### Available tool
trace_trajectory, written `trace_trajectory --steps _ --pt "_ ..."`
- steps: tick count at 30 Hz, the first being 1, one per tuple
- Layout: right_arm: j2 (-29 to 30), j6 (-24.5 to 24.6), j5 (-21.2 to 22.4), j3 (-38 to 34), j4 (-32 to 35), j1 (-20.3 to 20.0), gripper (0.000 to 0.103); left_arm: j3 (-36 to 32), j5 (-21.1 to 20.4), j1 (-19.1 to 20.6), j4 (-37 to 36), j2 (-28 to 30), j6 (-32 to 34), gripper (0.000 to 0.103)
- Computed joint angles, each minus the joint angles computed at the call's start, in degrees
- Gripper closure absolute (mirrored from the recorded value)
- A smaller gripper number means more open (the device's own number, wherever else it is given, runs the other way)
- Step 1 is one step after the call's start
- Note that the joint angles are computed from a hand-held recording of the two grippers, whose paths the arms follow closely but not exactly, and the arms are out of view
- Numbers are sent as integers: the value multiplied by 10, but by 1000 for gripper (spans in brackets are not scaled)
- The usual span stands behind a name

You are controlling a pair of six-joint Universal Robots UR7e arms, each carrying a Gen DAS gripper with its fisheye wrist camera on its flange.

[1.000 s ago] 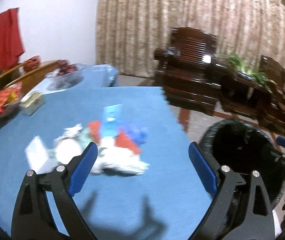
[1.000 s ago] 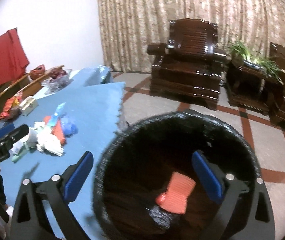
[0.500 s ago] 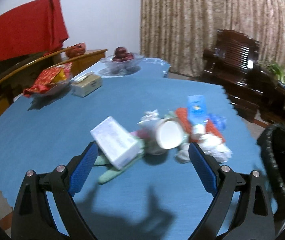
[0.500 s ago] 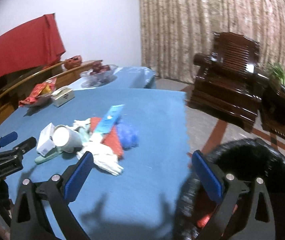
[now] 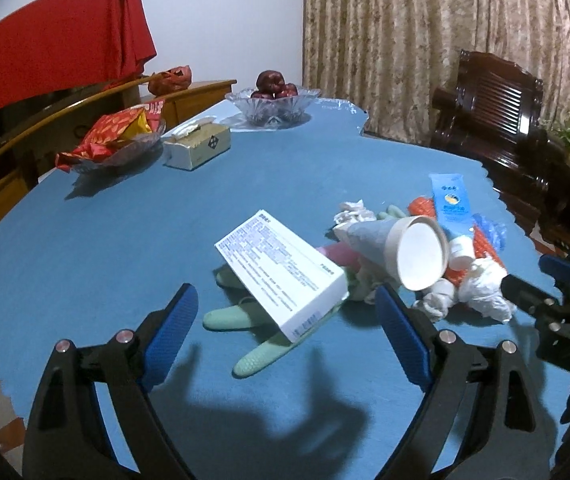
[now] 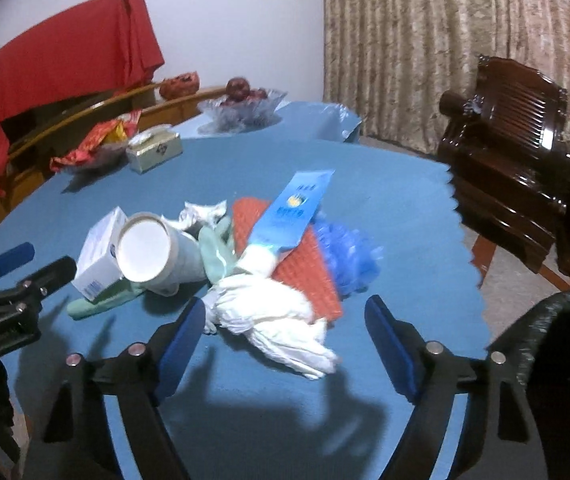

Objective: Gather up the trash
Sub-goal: 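Return both tools to the table and grasp the white tissue with the right gripper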

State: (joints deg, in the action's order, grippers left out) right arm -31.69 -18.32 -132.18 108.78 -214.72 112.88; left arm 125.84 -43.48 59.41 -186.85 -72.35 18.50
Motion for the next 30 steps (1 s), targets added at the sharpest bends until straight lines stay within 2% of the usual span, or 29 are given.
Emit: trace_trajectory --steps 4,9,14,17,30 --pt "10 4 4 -15 32 -10 29 -3 -7 7 4 6 -7 18" --pt "8 14 23 -13 55 -18 43 -4 -13 9 6 11 -11 18" --pt "-5 18 51 1 62 -23 66 -6 -19 8 10 12 -17 18" --pt "-15 22 62 11 62 -23 75 -5 -23 4 10 13 -19 18" --pt "-61 17 55 58 5 -13 76 1 -33 -28 -6 34 -19 18"
